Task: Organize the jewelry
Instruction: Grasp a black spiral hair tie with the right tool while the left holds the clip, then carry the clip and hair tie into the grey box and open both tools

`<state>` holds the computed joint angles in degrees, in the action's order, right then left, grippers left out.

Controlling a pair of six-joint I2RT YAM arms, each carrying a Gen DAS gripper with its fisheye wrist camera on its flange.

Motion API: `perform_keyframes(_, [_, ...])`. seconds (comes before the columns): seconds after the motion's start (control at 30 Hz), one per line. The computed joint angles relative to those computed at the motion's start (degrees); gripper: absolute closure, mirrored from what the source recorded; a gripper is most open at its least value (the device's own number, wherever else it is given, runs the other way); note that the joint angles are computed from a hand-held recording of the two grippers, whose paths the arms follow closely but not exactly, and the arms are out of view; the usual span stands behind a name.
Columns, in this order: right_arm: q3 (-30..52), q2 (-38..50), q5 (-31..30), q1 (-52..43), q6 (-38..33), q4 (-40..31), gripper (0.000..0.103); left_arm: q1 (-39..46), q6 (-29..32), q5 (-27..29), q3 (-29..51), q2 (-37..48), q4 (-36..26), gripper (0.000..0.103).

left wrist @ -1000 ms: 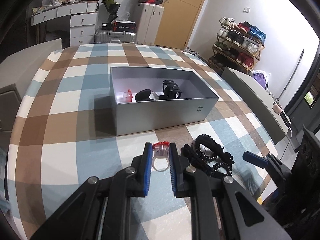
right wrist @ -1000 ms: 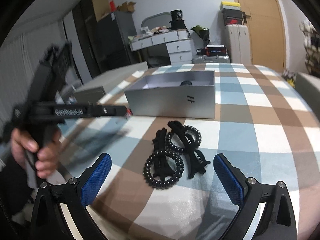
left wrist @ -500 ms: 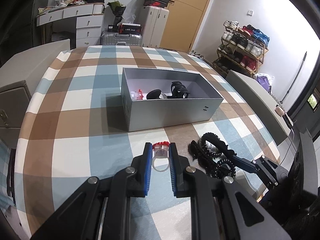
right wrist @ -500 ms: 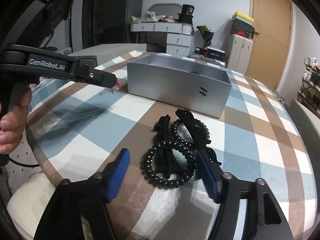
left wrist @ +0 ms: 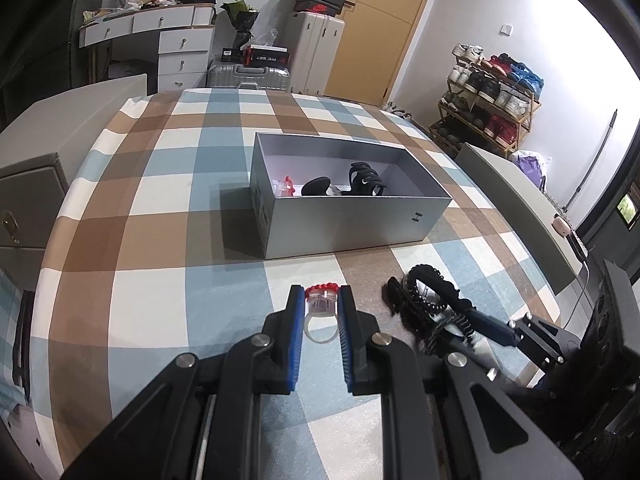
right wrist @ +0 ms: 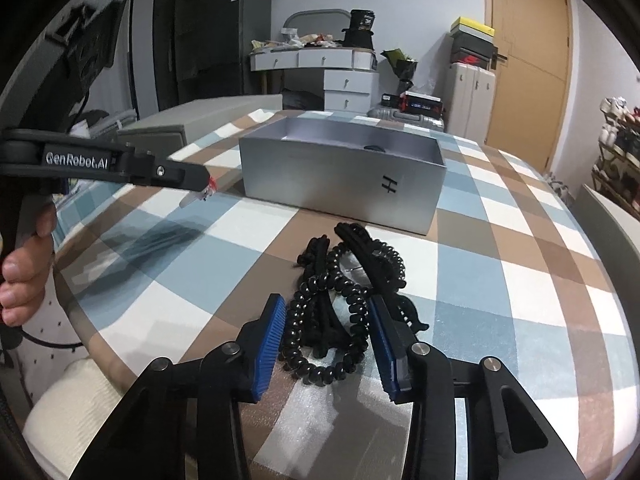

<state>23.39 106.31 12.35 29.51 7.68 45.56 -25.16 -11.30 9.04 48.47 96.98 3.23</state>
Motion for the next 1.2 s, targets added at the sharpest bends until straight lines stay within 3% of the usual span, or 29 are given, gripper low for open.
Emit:
perform_keyframes(0.03, [-0.2,-0.5,-1.3,-0.8,0.3,0.0,0.091,0.1,-0.2,0.0,0.0,-0.1,0.0,0.092])
perform_keyframes(0.23, [-0.9,-1.6,-6.2,-3.0,1.1,0.0,0.086,0.5,-0.5,0.3,0.7,0.2,-0.3,0.092])
perform_keyframes(0.4, [0.4,-0.9,-6.4,-2.6,0.0,-2.7,0.086,0.6,-0.7,0.3,1.2,0.7,-0.5,0.092])
perform_keyframes(0.53, [0.3,-1.9,-8.4,-3.5,0.7,-3.3,0.094,0.6,-0.6,0.4,2.0,1.5,-1.3,0.092])
perform_keyframes(0.87, [-2.3,-10.2,-14.9,-8.1,1.4,-0.9,0.094,1.0,-0.1,-1.2,3.5,0.3,0.7,0.092])
perform_keyframes(1.03, [2.5,-14.2,-21.2,-12.9,2.1,-5.0,0.094,1.0,1.1,-2.0,7.9,2.3,0.7,0.092])
perform_keyframes(1.2, [11.1,-12.4,-26.0,-16.8,3.5,-9.8,0.094,1.0,2.0,-0.7,13.8,6.5,-0.2,0.092])
